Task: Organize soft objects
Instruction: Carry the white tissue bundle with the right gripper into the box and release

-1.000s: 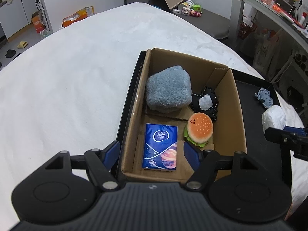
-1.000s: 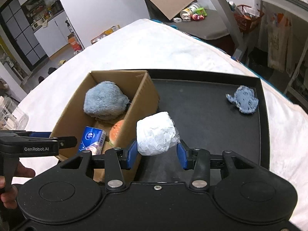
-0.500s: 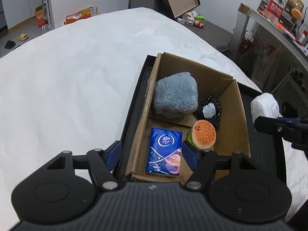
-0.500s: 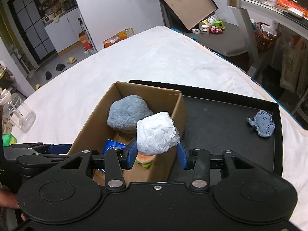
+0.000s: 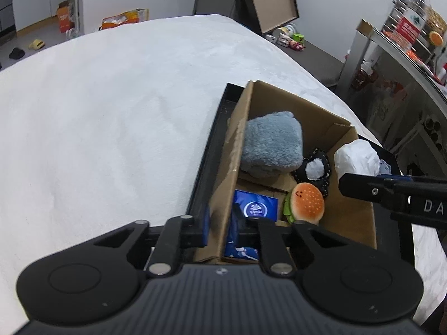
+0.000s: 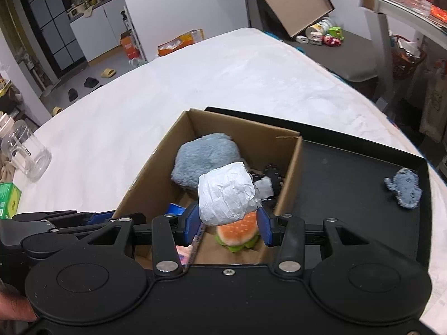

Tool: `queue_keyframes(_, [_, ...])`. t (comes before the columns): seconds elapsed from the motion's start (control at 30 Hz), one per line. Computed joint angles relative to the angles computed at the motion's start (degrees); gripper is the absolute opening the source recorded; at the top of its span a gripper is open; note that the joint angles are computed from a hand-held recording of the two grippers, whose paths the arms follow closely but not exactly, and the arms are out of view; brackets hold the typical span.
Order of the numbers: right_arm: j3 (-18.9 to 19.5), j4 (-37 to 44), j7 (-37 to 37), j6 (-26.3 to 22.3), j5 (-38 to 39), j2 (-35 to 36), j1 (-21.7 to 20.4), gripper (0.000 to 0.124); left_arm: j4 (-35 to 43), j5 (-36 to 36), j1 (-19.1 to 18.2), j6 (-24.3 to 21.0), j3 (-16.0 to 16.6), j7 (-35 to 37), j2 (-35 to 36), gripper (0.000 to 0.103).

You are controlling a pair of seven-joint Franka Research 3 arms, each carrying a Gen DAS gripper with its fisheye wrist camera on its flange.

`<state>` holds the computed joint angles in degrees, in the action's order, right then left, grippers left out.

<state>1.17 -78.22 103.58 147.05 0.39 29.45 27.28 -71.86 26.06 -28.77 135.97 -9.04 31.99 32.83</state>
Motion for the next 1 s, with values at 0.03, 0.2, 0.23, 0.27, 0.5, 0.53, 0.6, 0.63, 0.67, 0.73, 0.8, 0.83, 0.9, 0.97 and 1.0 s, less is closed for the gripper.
queue_keyframes(0.03, [0.21,0.75,-0.27,-0.29,0.13,0.52,0.0,0.043,-0.46,-0.24,0.22,0.53,-0.11,-0.05,-0.22,0.013])
queue_keyframes(0.2, [0.46,3.9,-0.44,-1.41,0.82,2.8,0.25,0.044,-0.96,-0.63,0.45,1.22,-0.29,0.22,-0.44,0.013])
queue_keyframes(0.23, [0.83,4.56,-0.89,-1.53,1.37,3.36,0.05,0.045,-1.09,-0.73,0.51,1.36,-0.32,0.23,-0.49,0.013])
queue_keyframes(0.27, [1.35,4.89,-1.66,-1.48,2.17,3.74,-0.3,0.046,-1.16,-0.8,0.55,1.43,-0.34,0.31,-0.53,0.013])
queue_keyframes(0.5, [1.04,3.04,-1.69,-1.12,4.0,2.77,-0.97,0.054,-0.45,-0.61,0.22,0.64,-0.18,0.43,-0.23,0.013])
queue_keyframes(0.53, [1.14,2.1,-1.95,-0.6,4.36,2.09,-1.3,0.054,-0.06,-0.51,0.08,0.25,-0.14,0.53,-0.06,0.013])
queue_keyframes(0.6, [1.19,0.52,-2.6,0.4,4.78,0.84,-1.87,0.054,0.81,-0.29,-0.24,-0.7,-0.02,0.61,0.31,0.013])
queue_keyframes(0.63, [1.34,-0.5,-3.19,1.06,5.17,0.01,-2.33,0.054,1.25,-0.22,-0.39,-1.19,0.0,0.72,0.51,0.014])
queue_keyframes(0.67, [1.44,-1.1,-3.74,1.5,5.51,-0.49,-2.75,0.055,1.8,-0.19,-0.53,-1.77,0.02,0.87,0.77,0.014])
queue_keyframes(0.73, [1.31,-2.08,-4.47,2.2,5.76,-1.45,-3.34,0.056,2.56,-0.31,-0.65,-2.4,-0.02,1.17,1.19,0.014])
queue_keyframes(0.8, [1.22,-3.19,-5.23,2.89,5.98,-2.4,-3.9,0.057,3.7,-0.29,-0.93,-3.46,0.04,1.57,1.77,0.014])
queue_keyframes(0.83, [1.17,-3.81,-5.6,3.23,6.07,-2.92,-4.19,0.058,4.74,-0.29,-1.13,-4.34,0.07,1.99,2.32,0.014])
queue_keyframes(0.9, [1.22,-4.48,-6.5,3.63,6.36,-3.44,-4.79,0.059,6.71,-0.19,-1.61,-5.99,0.32,2.46,3.26,0.014])
queue_keyframes(0.97, [0.92,-5.03,-7.01,3.82,6.27,-3.89,-5.23,0.061,8.44,-0.04,-2.08,-7.37,0.56,2.84,4.01,0.014])
queue_keyframes(1.0, [0.82,-5.5,-7.22,4.05,6.28,-4.2,-5.43,0.062,9.15,0.07,-2.29,-7.9,0.7,3.02,4.31,0.016])
